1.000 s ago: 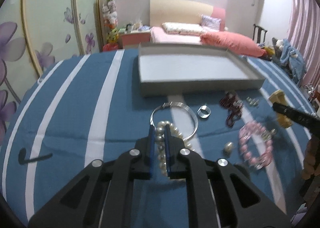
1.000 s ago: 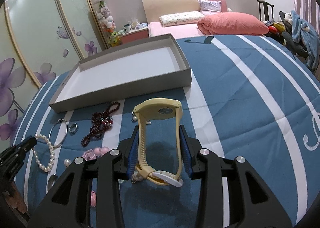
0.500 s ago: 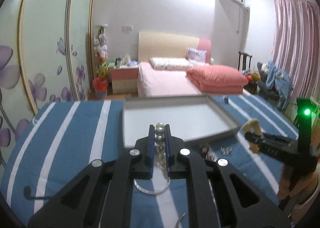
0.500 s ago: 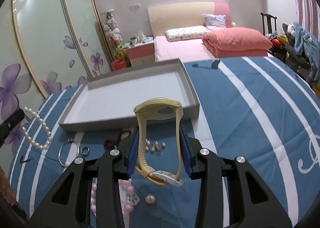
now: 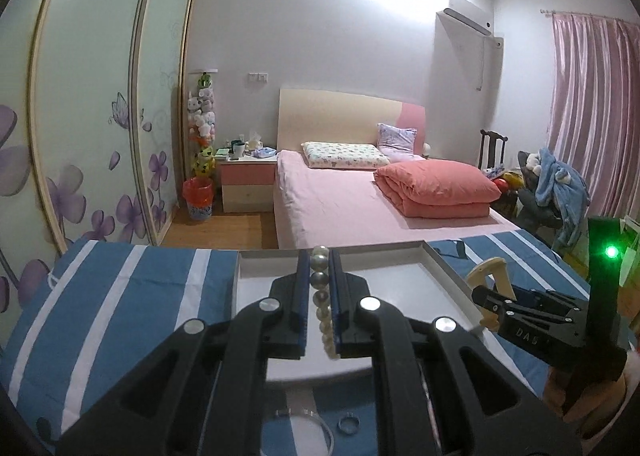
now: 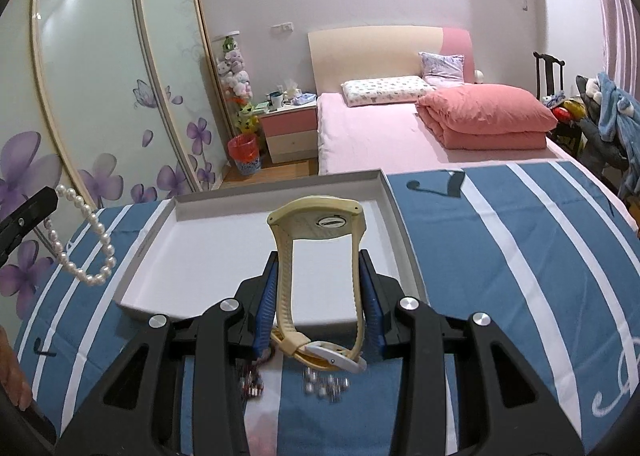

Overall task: Organize jewelry
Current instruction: 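Carry both items into the tray and open both tools to release them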

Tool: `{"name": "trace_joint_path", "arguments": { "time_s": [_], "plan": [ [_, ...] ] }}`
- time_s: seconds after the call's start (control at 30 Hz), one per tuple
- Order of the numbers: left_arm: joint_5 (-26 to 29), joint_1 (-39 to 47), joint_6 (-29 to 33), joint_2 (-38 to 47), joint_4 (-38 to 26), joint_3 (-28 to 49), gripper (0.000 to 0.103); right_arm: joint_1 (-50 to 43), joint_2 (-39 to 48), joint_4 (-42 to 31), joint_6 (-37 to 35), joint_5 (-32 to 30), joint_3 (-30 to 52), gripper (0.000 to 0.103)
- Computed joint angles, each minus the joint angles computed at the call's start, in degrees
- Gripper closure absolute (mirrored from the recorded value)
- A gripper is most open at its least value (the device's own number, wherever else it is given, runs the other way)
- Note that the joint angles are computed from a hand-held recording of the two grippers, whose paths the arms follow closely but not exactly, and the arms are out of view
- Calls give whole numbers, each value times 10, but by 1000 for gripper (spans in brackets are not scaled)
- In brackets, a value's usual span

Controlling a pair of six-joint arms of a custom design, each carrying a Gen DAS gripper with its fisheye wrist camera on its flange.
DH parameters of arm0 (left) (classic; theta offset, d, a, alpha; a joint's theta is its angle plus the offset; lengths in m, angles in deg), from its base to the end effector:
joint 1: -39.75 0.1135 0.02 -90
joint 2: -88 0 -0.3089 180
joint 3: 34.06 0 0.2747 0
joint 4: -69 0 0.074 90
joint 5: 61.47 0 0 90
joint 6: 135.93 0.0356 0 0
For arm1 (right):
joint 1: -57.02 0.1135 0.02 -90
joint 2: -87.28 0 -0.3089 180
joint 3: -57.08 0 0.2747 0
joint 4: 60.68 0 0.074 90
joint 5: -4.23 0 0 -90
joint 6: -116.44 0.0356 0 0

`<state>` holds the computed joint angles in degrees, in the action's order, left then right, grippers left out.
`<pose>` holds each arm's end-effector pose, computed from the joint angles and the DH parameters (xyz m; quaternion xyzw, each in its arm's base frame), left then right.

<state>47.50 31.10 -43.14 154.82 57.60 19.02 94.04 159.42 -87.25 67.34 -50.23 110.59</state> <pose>0.2580 -0.0510 0.2865 0.1709 0.8196 -0.1659 0.5211 0.2186 0.1389 0.2467 0.1460 0.8760 0.0088 0.4596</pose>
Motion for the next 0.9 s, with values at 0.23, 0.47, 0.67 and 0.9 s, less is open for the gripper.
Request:
{"name": "trace_joint_path", "arguments": {
  "time_s": [0.23,0.47,0.67,0.9],
  "plan": [
    [-31,-23,-19,105,57,46,93,-70,69,59,-50,-54,23,64],
    [-50,-39,-20,192,88,74,93,-117,131,74,-62,-117,44,64],
    [-52,-40,-24,235,93,90,93,-123,153,66,-68,-136,54,59],
    [-54,-41,-24,254,90,97,93,-115,139,65,-67,-123,47,46]
  ]
}}
